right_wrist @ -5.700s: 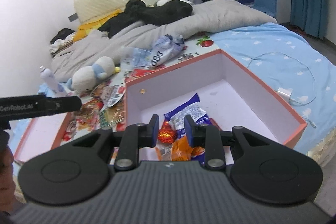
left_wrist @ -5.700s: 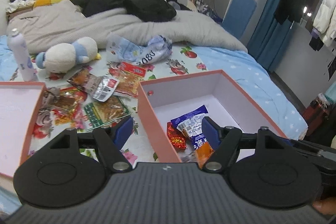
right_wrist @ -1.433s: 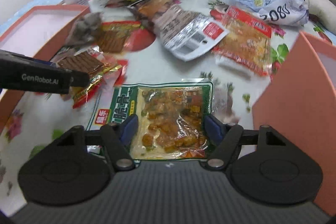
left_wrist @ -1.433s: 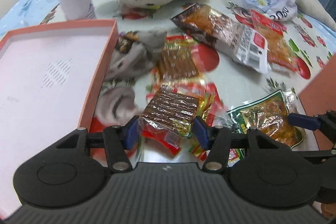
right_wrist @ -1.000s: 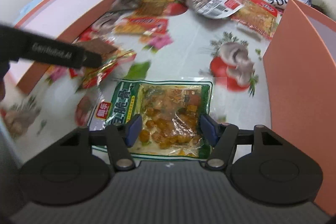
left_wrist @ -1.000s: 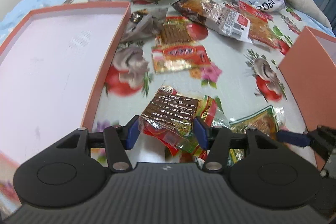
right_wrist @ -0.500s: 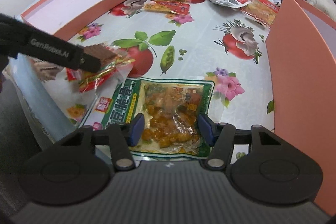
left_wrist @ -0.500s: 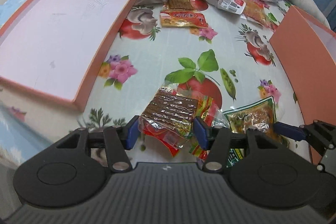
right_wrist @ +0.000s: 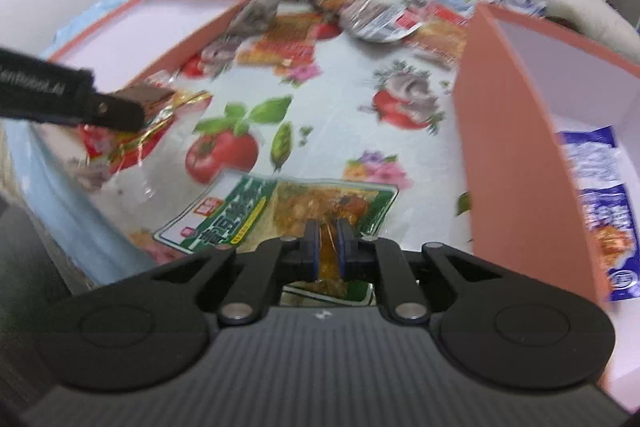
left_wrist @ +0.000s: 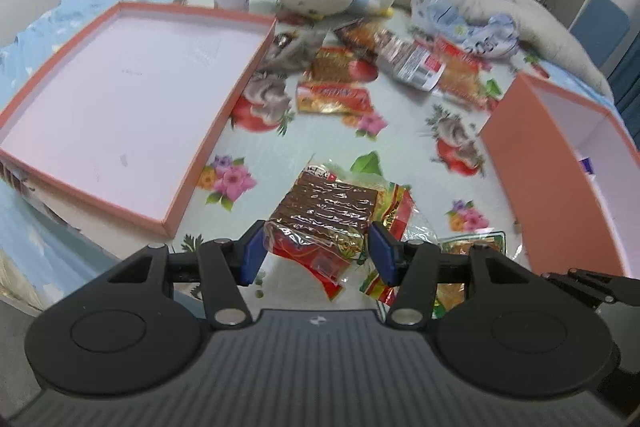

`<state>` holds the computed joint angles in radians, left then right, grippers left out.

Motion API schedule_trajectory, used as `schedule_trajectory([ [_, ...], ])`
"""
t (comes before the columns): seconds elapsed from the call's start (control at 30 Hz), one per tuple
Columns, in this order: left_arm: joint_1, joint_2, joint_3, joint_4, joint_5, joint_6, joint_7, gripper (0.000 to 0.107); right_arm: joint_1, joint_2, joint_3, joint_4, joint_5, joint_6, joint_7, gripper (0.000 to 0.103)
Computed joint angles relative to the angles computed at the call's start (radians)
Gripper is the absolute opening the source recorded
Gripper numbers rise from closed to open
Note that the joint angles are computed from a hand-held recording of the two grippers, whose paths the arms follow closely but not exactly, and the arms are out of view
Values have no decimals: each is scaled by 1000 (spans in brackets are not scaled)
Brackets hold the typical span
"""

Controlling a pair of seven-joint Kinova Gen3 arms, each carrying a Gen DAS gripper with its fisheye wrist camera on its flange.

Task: Organize snacks
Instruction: 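Lift both held packets and carry them over the open pink box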

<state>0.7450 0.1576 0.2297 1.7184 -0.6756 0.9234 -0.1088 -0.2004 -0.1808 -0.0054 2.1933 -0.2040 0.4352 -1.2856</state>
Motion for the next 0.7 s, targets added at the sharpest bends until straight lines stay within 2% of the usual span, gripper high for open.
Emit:
schedule_trajectory([
  [0.1, 12, -13, 7, -14, -16, 22, 6, 60, -1, -34, 25, -10, -27, 16, 5, 9],
  [0.13, 14, -20, 10, -16, -20, 24, 9, 60, 2, -48, 27, -14, -29, 21, 3, 5],
  [0.43, 31, -46, 47, -51, -62, 46, 39, 60, -7, -145, 79, -30, -48, 40, 3, 3],
  [0.63, 53, -43, 64, -90, -74, 72, 39, 60, -28, -197, 149, -55, -84, 70, 29, 3],
  [0.7, 62, -39, 66, -100, -81, 80, 34, 60, -56, -208, 198, -57, -112, 84, 61, 3],
])
